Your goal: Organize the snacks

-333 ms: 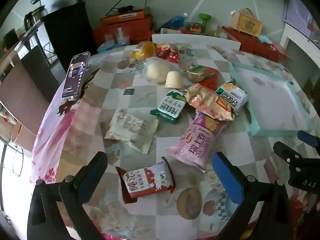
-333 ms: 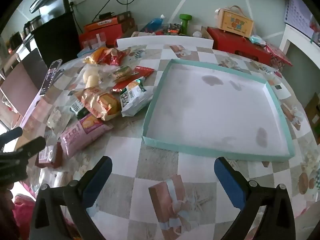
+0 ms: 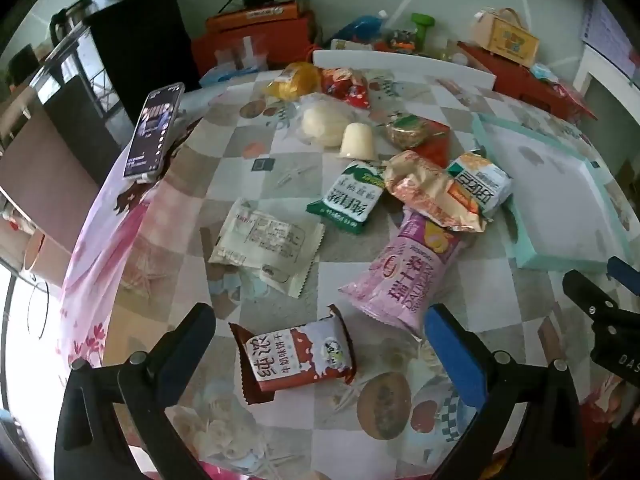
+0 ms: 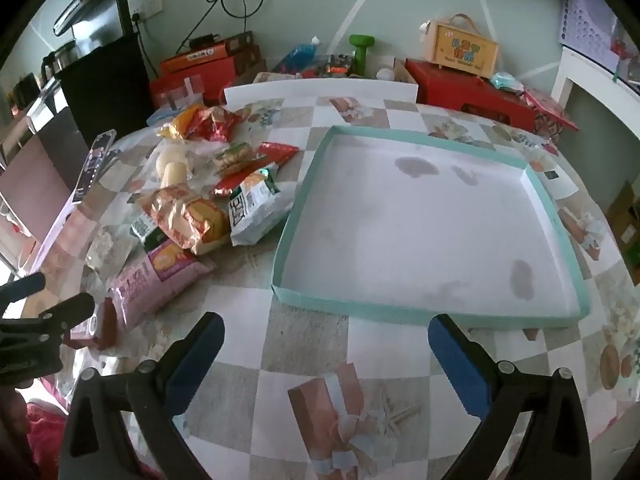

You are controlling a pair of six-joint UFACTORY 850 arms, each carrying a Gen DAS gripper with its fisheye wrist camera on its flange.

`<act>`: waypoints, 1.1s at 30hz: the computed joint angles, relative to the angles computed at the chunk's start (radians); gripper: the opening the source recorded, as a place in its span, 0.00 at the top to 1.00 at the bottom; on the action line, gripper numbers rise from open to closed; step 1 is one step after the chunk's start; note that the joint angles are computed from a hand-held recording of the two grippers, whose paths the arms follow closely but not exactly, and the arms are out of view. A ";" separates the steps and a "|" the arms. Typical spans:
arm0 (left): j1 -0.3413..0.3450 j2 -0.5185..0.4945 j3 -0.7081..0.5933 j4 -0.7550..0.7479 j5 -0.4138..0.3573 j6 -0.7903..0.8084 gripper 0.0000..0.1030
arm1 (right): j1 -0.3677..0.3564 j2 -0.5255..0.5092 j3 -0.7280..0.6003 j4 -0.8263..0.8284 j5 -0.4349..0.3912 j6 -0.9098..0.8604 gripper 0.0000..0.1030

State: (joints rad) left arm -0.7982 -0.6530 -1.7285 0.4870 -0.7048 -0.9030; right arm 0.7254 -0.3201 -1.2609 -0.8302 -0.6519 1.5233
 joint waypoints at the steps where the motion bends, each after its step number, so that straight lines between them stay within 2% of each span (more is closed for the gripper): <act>1: 0.003 0.000 0.002 -0.011 0.002 0.006 0.00 | 0.002 -0.002 -0.003 -0.004 -0.003 0.004 0.00; 6: 0.007 -0.005 -0.001 -0.031 -0.005 0.022 0.00 | 0.022 -0.012 -0.013 -0.023 -0.026 0.036 0.00; 33: -0.013 -0.014 -0.023 0.069 -0.069 -0.053 0.00 | 0.024 -0.003 0.000 -0.031 -0.042 0.031 0.00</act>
